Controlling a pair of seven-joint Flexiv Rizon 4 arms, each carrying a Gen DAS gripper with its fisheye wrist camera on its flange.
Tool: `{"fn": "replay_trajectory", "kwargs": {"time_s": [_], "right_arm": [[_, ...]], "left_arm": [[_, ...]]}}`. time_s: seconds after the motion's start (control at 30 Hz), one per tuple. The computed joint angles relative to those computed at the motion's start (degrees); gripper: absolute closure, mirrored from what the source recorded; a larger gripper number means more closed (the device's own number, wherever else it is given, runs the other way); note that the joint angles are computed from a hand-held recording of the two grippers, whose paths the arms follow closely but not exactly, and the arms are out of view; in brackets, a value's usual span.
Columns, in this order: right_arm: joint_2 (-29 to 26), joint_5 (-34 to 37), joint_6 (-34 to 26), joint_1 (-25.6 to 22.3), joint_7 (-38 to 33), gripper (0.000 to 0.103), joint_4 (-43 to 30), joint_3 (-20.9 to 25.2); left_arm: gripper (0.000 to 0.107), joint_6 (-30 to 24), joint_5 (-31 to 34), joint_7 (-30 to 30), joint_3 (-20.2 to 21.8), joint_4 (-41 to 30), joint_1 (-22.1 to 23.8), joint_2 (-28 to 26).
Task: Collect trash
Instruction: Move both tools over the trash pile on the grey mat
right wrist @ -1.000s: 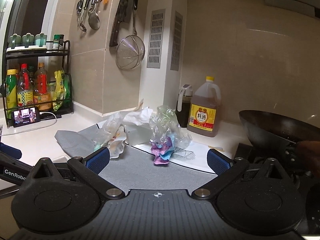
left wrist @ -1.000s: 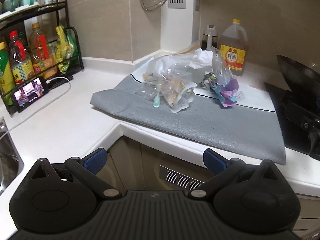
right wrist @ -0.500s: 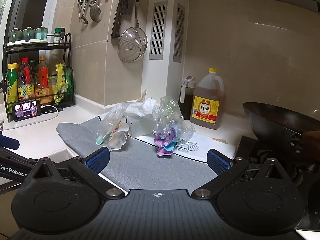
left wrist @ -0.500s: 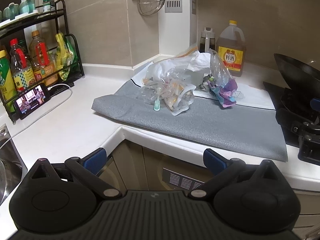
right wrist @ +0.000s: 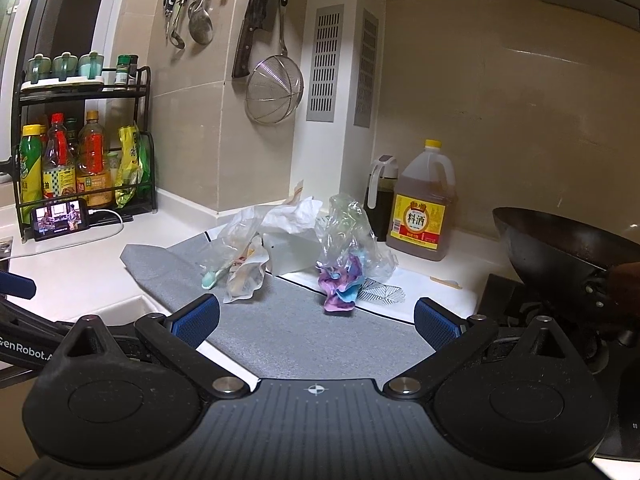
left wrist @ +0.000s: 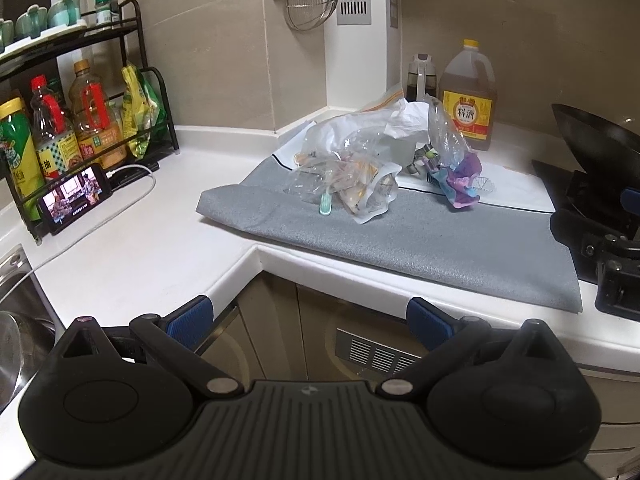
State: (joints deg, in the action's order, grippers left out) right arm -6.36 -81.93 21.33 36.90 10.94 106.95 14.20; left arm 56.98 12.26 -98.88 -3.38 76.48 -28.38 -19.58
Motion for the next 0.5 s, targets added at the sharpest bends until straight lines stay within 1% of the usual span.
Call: {"fn": "replay_trajectory", "kwargs": {"time_s": [0.5], "right_arm": [[-0.40,0.27,0.13,0.24,0.07,0.000,-0.35,-0.17]], "left_arm": [[0.004,-0.25,-0.14,1.00,-0.29,-0.14,-0.19,-0.39]]}}
